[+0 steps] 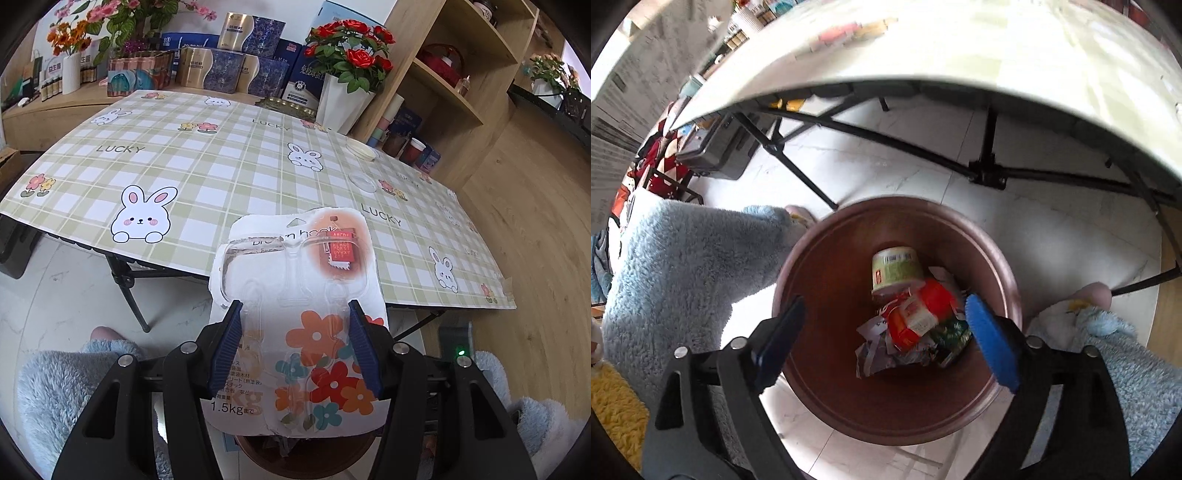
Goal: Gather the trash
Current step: 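Lower the blister pack into the bin and open the left gripper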
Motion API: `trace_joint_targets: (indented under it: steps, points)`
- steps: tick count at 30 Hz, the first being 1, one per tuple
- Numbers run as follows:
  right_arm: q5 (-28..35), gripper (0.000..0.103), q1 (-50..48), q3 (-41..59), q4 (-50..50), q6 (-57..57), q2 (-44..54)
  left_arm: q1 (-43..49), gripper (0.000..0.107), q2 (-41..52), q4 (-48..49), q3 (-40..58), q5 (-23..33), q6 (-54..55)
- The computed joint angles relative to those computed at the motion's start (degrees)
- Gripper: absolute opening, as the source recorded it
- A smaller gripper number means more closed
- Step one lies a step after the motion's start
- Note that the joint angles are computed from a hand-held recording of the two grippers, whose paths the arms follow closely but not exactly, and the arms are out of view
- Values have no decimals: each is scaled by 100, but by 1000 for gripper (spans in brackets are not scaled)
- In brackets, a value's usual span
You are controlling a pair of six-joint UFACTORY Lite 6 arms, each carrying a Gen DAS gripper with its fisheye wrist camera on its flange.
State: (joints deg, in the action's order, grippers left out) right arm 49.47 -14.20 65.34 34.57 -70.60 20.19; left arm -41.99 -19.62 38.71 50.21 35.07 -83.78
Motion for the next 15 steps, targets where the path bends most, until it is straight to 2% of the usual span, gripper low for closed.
trace_joint_targets:
  steps: [10,13,15]
  points:
    - [231,97,-1070,35,1773,-1277,-1042,-117,55,367,-298,213,-101,407]
    - [292,97,-1454,236,2409,-1786,-1109,-141,55,555,-450,325,-203,725]
    - [147,97,-1625,250,2774,-2169,-1122,-5,55,667,-853,410,-476,1393]
